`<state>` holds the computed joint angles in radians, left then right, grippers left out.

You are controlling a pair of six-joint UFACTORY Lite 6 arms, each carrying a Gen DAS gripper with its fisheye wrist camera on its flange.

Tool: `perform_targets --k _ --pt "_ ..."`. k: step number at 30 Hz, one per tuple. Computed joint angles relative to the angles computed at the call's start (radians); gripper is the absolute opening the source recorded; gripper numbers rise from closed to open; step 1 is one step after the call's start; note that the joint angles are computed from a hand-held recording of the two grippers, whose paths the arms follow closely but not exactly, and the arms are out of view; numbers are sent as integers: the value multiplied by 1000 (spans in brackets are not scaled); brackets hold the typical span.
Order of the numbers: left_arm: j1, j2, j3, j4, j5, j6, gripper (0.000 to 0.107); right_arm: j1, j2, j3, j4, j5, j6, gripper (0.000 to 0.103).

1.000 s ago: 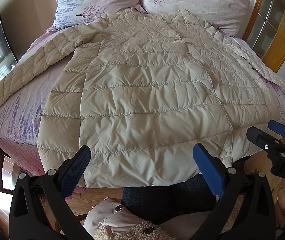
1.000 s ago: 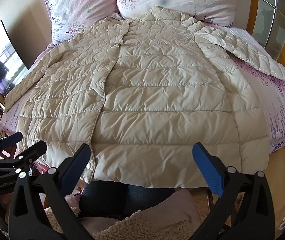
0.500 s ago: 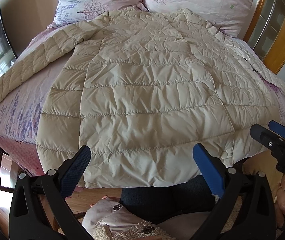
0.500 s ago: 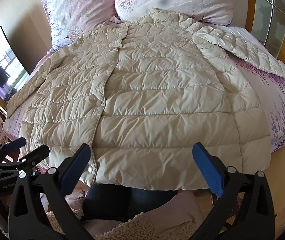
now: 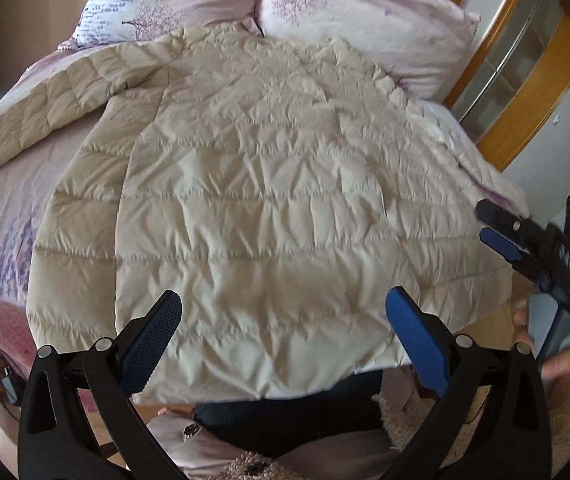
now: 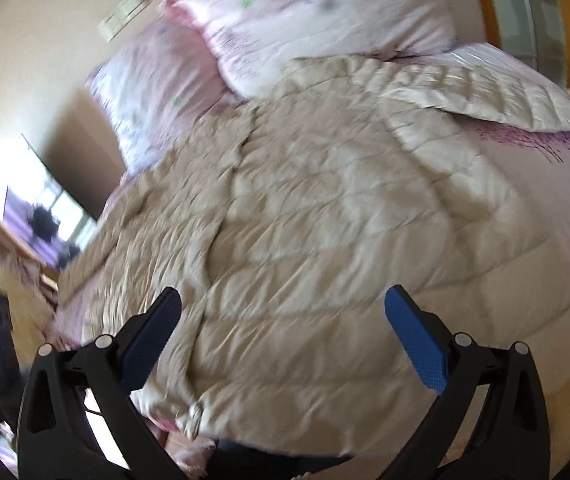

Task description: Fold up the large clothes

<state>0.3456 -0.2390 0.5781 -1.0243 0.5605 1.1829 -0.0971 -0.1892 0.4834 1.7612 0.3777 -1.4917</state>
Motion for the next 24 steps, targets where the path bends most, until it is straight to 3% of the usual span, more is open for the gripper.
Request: perform_targets --k 3,7,9,13,17,21,24 --pt "23 28 38 -77 2 59 102 -223 101 108 -89 109 92 101" --pt "-74 98 152 -49 -181 50 102 -435 254 274 -108 166 168 98" --pt "-99 168 229 -89 -218 125 102 -527 366 388 -97 171 202 91" --pt "-104 332 399 -91 -191 155 102 -655 601 643 -204 162 419 75" --pt "-105 526 623 66 -130 -48 102 -730 813 879 -341 154 641 59" --pt "-95 657 784 129 -79 -182 102 -760 933 1028 -433 145 785 45" --pt "-103 714 853 139 -82 -213 102 -764 950 1043 -420 118 792 43"
